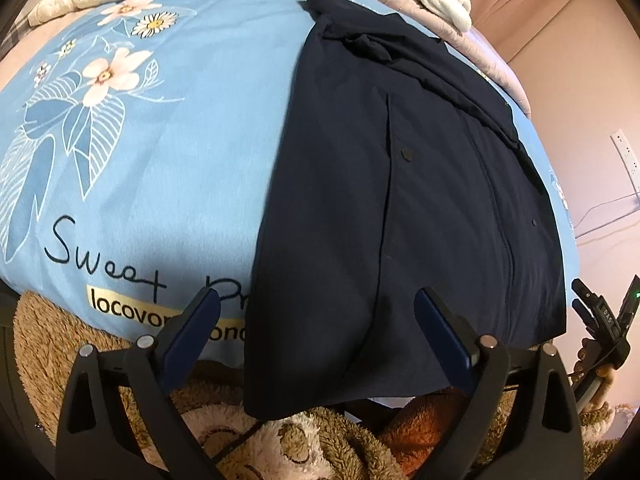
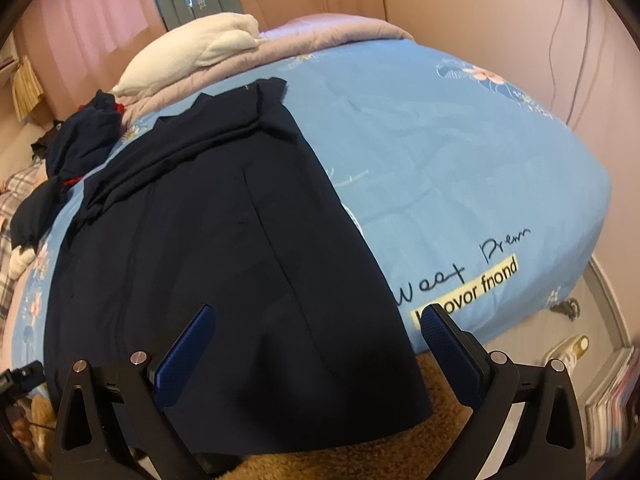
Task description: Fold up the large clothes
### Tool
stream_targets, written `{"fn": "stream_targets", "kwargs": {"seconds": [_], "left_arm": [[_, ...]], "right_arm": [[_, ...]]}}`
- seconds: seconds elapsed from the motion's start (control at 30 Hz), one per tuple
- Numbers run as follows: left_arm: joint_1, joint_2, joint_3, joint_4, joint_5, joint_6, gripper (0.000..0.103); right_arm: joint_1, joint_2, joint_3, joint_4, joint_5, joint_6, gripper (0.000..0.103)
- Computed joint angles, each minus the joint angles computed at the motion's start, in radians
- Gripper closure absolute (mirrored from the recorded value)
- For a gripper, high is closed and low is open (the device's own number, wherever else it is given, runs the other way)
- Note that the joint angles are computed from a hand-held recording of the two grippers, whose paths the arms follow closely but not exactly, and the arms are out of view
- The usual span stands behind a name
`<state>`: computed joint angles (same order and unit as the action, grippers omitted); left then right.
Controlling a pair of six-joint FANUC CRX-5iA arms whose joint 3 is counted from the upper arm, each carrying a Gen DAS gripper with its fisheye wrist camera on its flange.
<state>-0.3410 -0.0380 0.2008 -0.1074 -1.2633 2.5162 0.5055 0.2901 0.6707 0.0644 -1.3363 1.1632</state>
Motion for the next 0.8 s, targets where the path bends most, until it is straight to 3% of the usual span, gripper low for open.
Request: {"fn": "stream_targets", "kwargs": {"seconds": [0.57, 0.67, 0.8], "left_arm": [[0.051, -0.046, -0.101, 0.107, 0.067, -0.070, 0.011], [0.059, -0.062, -0.126, 0.129, 0.089, -0.074, 0.011], [0.072, -0.071, -0.165, 0.194, 0.127, -0.126, 0.011]], "right_arm": [[-0.032, 0.008, 0.014, -0.059, -0.058, 0.021, 0.001], [-0.040, 0.014, 0.024, -0.067, -0.074, 0.012, 0.008], [-0.051, 0.014, 0.033, -0.089, -0.088, 0.025, 0.010]]}}
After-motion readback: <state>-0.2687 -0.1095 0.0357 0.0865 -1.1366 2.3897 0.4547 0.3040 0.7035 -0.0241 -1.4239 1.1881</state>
